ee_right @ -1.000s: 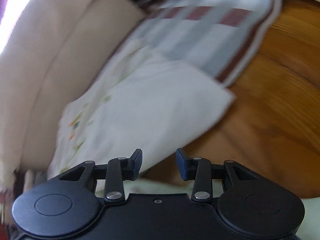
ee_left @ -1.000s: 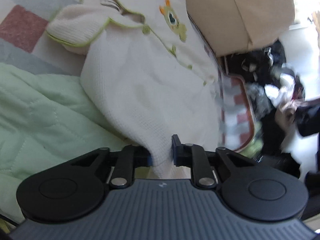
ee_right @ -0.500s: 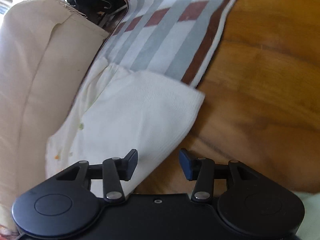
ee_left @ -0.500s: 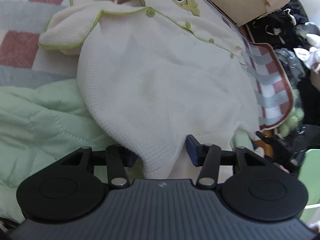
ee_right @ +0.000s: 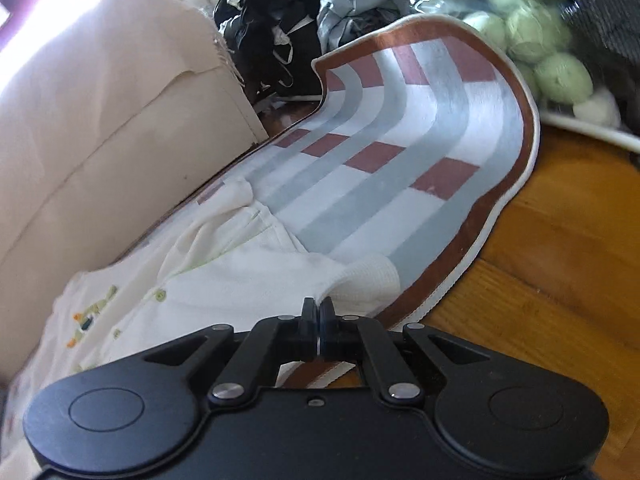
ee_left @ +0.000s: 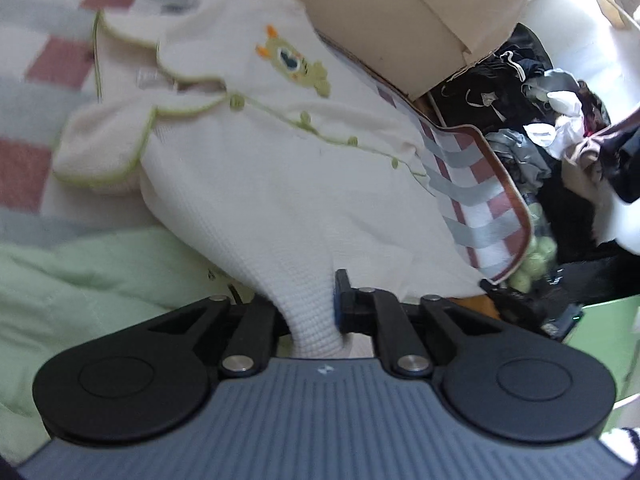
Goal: Fold clothes
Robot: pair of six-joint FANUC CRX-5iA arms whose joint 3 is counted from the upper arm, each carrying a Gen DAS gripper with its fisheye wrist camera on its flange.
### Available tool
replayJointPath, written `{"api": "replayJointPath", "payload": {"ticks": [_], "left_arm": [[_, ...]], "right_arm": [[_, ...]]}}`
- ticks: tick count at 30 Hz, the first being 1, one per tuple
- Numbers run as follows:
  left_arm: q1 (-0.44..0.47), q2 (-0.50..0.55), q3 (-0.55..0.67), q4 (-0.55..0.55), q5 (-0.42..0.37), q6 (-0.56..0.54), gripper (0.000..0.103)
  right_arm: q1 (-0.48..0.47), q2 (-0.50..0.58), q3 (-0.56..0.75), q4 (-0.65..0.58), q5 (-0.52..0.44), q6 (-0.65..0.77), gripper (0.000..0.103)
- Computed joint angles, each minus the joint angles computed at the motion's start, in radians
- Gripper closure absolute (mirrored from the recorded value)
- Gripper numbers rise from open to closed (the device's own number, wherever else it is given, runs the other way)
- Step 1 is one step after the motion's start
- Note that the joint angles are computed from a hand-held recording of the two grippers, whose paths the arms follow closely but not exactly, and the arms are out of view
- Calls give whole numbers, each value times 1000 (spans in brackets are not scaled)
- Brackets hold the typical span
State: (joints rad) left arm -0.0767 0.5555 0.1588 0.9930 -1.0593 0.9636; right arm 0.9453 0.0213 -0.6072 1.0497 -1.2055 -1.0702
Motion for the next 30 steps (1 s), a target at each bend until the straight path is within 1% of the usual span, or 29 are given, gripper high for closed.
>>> {"api": "replayJointPath", "payload": {"ticks": [1,3,4,5,6,7,8,9,10,11,12,13,14,16,18,20,22,23,25,28,29,30], "left_arm": [[2,16,16,3,-22,19,92],[5,38,34,-10,-54,62,90],[6,47,47,-25,-71,75,81],[6,56,61,-40,-87,88,67],[6,65,75,-54,-104,100,61],[4,73,82,-54,-112,99,55],[2,81,88,-54,-119,98,56],[0,88,97,-56,-128,90,58],[-4,87,103,-72,-121,88,90],[-8,72,103,-103,-92,97,97],[-11,47,87,-114,-53,105,97],[-9,23,69,-102,-25,103,97],[-1,11,63,-75,-24,104,97],[16,-10,55,-17,-27,109,97],[30,-39,31,40,-23,94,97],[42,-65,-1,80,-30,80,97],[50,-91,-36,90,-35,65,97],[53,-106,-57,91,-35,53,97],[59,-132,-84,26,-22,60,97],[57,-128,-56,-144,-42,143,97],[56,-126,-42,-181,-51,162,97],[56,-129,-43,-187,-50,160,97]], "right_arm": [[-5,-3,-4,-1,11,-4,100],[-30,-13,-26,28,68,-39,98],[-43,-17,-36,44,97,-56,95],[-51,-22,-48,59,122,-74,93],[-61,-27,-59,75,148,-92,89],[-75,-29,-69,90,181,-111,81],[-92,-30,-79,105,219,-130,60],[-114,-30,-90,121,261,-144,54],[-131,-24,-90,118,286,-123,58],[-144,-14,-84,104,298,-83,88],[-145,-8,-72,85,282,-29,100],[-141,-4,-58,67,250,32,100],[-128,-12,-56,79,204,46,100],[-88,-44,-66,127,100,21,101],[-28,-71,-60,142,-17,13,101],[32,-88,-53,125,-100,21,101],[90,-102,-44,104,-175,28,101],[112,-103,-37,80,-194,44,101],[142,-96,-22,13,-202,84,101],[146,-74,-21,-72,-148,95,101],[145,-67,-20,-87,-137,95,101],[144,-59,-18,-103,-126,95,101]]}}
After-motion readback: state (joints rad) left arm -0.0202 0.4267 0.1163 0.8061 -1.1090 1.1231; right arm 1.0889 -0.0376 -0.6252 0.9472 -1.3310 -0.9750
